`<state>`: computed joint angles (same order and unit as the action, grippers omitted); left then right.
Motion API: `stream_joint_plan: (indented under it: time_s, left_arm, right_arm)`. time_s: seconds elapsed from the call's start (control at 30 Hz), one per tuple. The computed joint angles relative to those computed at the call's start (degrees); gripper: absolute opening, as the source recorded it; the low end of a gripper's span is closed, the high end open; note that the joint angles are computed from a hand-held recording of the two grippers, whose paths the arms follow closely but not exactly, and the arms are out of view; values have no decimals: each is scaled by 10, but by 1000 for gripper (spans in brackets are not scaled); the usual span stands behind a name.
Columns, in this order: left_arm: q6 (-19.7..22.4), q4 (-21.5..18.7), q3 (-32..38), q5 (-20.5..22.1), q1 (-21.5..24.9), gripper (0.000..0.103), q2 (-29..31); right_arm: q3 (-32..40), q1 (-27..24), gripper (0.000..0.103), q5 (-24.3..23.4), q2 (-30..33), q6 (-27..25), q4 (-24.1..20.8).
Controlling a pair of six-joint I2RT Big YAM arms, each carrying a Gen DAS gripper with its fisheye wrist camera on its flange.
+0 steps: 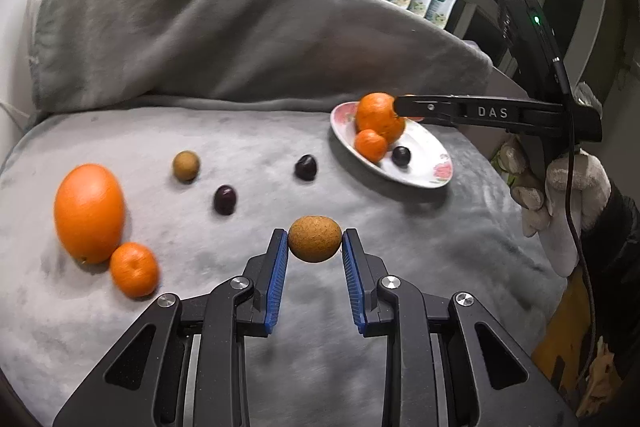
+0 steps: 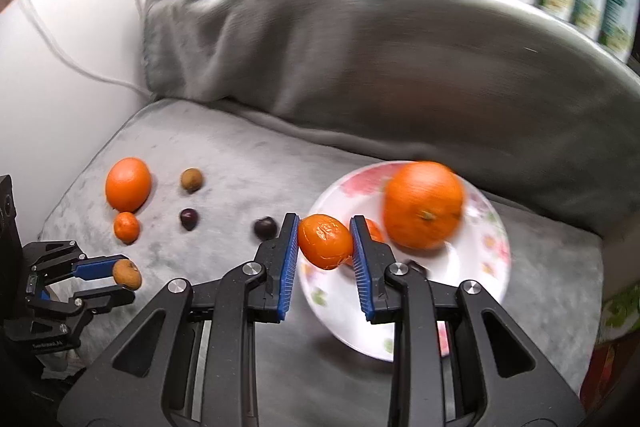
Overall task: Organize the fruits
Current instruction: 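Carry the kumquat to the plate with the right tool while the left holds the kiwi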
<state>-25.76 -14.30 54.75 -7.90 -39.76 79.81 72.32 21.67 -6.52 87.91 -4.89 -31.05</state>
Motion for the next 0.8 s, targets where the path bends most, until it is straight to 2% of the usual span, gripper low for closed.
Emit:
stream_joint_plan:
  time_s: [0.33, 0.8]
  left_arm:
    - [18, 4, 49, 4, -20, 26, 37]
    - [43, -9, 140, 20, -36, 26, 111]
  right_arm:
    - [-45, -68, 27, -20, -40, 21, 31]
    - [-61, -119, 27, -48, -31, 23, 50]
